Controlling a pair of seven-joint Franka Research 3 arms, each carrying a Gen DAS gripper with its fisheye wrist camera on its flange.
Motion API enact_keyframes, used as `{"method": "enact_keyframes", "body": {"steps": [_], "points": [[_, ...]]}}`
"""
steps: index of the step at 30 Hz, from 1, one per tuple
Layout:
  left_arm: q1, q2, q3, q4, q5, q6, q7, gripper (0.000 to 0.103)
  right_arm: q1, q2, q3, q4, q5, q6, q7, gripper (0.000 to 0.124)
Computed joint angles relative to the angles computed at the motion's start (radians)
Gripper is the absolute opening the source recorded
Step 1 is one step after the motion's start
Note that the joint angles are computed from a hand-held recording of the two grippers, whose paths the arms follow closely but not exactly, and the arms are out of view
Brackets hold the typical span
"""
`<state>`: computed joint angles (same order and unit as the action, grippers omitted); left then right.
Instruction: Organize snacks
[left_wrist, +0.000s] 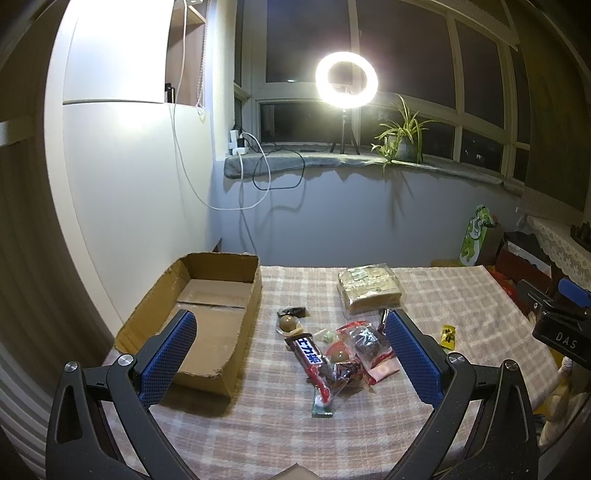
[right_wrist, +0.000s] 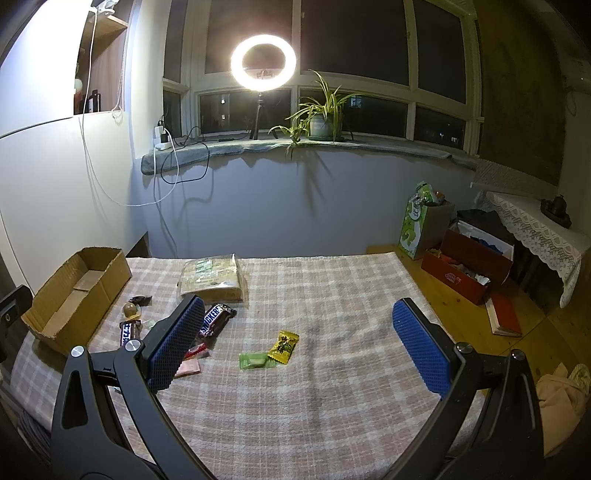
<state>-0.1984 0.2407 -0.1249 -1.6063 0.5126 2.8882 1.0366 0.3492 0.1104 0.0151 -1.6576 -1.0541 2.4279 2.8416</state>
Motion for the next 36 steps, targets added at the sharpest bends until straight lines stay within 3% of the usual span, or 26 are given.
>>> {"method": "enact_keyframes", "body": {"steps": [6, 14, 22, 30, 36], "points": [[0.01, 0.019, -0.01, 0.013, -0.033, -0.009, 0.037, 0.101, 0.002, 0.02, -0.003, -0.001, 0.009, 0.012, -0.009, 0.103], [0.042, 0.044, -0.044, 0.008, -0.133, -0.038, 0.147, 0.093, -0.021, 0.047, -0.034, -0.022, 0.091, 0.098, -0.094, 0.103], [0.083, 0.074, -0.095, 0.004, -0.308, -0.105, 0.305, 0.081, -0.048, 0.09, -0.051, -0.039, 0.277, 0.174, -0.281, 0.094], [0.096, 0.14, -0.121, 0.064, -0.441, -0.191, 0.406, 0.073, -0.062, 0.181, -0.042, 0.001, 0.593, 0.231, -0.598, 0.075], [0.097, 0.203, -0.141, 0.137, -0.499, -0.251, 0.459, 0.065, -0.038, 0.238, -0.082, 0.055, 0.712, 0.188, -0.655, 0.063]]}}
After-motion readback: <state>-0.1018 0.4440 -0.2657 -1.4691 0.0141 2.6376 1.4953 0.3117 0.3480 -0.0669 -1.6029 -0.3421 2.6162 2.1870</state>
